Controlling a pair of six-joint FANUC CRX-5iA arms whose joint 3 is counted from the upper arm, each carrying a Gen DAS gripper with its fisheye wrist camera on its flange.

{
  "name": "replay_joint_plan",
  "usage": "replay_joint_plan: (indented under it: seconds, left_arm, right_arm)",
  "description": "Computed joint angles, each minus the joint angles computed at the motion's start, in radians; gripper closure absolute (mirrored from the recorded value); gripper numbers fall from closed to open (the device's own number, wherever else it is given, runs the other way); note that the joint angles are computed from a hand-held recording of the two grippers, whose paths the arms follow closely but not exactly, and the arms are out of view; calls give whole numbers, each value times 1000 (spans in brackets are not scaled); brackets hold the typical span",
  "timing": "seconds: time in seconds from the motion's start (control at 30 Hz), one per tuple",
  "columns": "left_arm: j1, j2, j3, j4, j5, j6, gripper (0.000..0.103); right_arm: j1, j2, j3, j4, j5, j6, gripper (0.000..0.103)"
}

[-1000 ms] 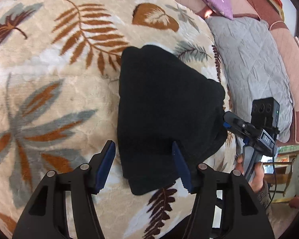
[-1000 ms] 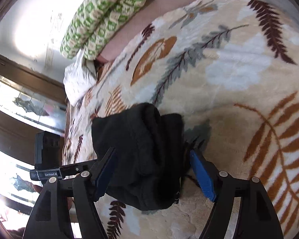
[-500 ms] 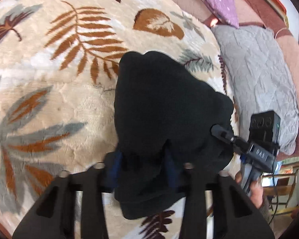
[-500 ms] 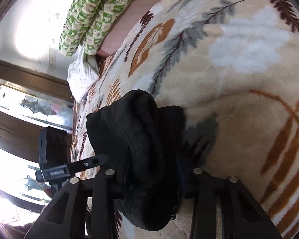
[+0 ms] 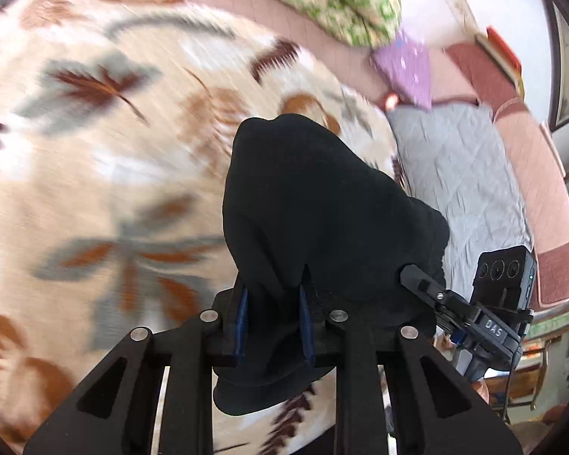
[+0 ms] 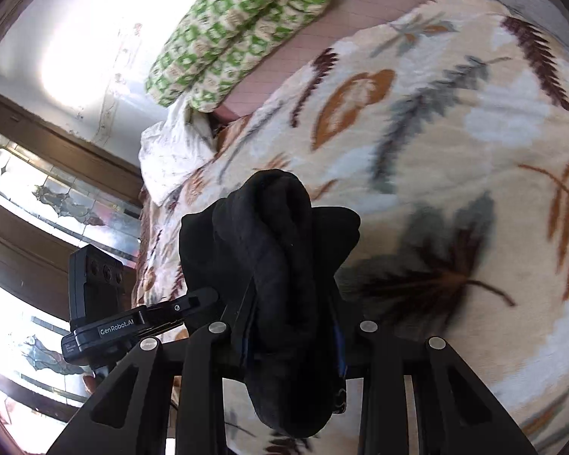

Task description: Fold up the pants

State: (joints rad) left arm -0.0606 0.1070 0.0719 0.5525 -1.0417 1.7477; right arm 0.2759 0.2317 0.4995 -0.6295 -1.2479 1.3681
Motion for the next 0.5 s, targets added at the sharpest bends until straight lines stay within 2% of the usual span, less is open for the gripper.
replay_joint_plan:
  seconds: [0.17, 0.33, 0.37, 0.4, 0.43, 0.47, 0.5]
  left_arm:
    - [132, -63, -45, -44, -46, -38, 83]
    - [200, -15, -37, -128, -132, -94, 81]
    - [202, -10, -44, -138, -136, -112, 77]
    - [204, -13, -56, -143, -131, -133, 73]
    - [205, -23, -76, -149, -113, -152, 65]
    - [204, -38, -94, -164, -92, -167, 52]
    - [200, -51, -104, -188, -72, -172, 43]
  right_arm:
    - [106, 52, 66, -27, 42, -20, 72]
    - [193, 165, 115, -16, 90, -50, 72]
    - [217, 185, 108, 18, 111, -57, 71]
    - [236, 198, 105, 54, 120, -58, 65]
    - [255, 207, 97, 98, 129, -61, 62]
    - [268, 207, 77, 134, 148, -59, 56]
    - [261, 195, 48, 118, 175, -32, 49]
